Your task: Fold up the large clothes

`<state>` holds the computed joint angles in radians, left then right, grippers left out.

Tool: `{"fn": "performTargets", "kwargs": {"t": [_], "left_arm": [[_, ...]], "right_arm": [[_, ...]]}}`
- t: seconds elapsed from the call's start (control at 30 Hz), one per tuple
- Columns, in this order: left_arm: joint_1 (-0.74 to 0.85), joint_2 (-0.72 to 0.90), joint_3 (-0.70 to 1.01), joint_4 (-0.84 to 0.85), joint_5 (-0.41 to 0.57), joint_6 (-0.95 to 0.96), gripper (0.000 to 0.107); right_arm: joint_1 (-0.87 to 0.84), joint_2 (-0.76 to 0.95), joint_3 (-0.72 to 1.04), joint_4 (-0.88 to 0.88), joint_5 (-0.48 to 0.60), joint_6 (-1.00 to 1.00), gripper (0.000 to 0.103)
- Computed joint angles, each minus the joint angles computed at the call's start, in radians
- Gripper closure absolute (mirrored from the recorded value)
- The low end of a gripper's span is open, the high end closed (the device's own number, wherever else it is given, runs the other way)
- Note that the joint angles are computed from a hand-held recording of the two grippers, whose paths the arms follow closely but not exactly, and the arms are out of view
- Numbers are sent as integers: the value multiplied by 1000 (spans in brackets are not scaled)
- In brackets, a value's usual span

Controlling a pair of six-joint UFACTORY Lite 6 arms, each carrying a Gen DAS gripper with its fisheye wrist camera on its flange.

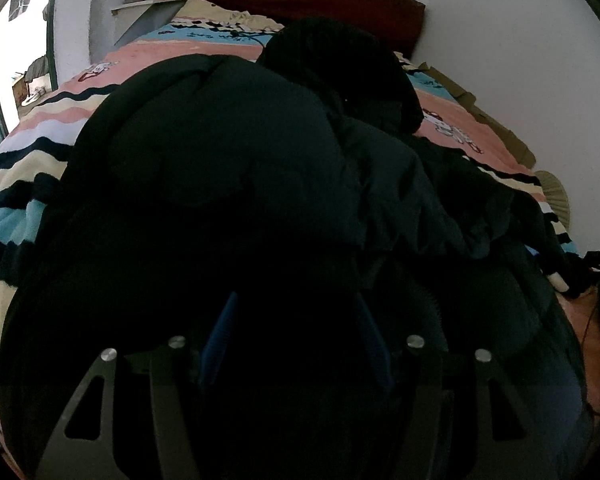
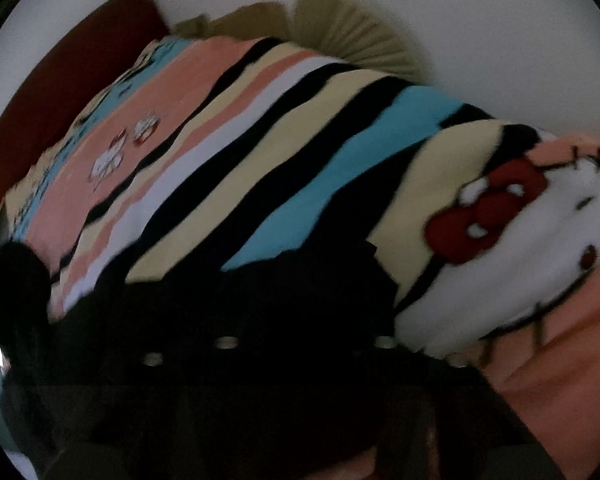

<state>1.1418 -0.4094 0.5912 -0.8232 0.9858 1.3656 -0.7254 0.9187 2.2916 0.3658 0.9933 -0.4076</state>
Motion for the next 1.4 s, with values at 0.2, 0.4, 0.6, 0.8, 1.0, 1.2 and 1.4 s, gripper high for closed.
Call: {"fn": "performTargets", "kwargs": {"t": [0.2, 0.4, 0.6, 0.8, 1.0, 1.2, 1.4], "left_arm": [[4, -9, -3, 2, 7, -5, 49], [40, -30, 3, 12, 51, -10, 49], [159, -46, 41, 28, 204, 7, 49], [332, -84, 106, 32, 410, 63, 49], [544, -48, 234, 16, 635, 141, 49], [713, 72, 372, 17, 749, 217, 49], [779, 240, 488, 12, 730, 229, 49]], "right_arm": [[49, -167, -259, -44, -84, -40, 88], [59, -397, -486, 63, -133, -144, 89], [95, -584, -596, 180, -85, -219, 89], [217, -769, -611, 254, 17, -183, 90], [494, -890, -528, 238, 67, 10, 91], [936, -847, -314, 43, 39, 335, 91], [1386, -578, 3, -234, 32, 644, 91]]}}
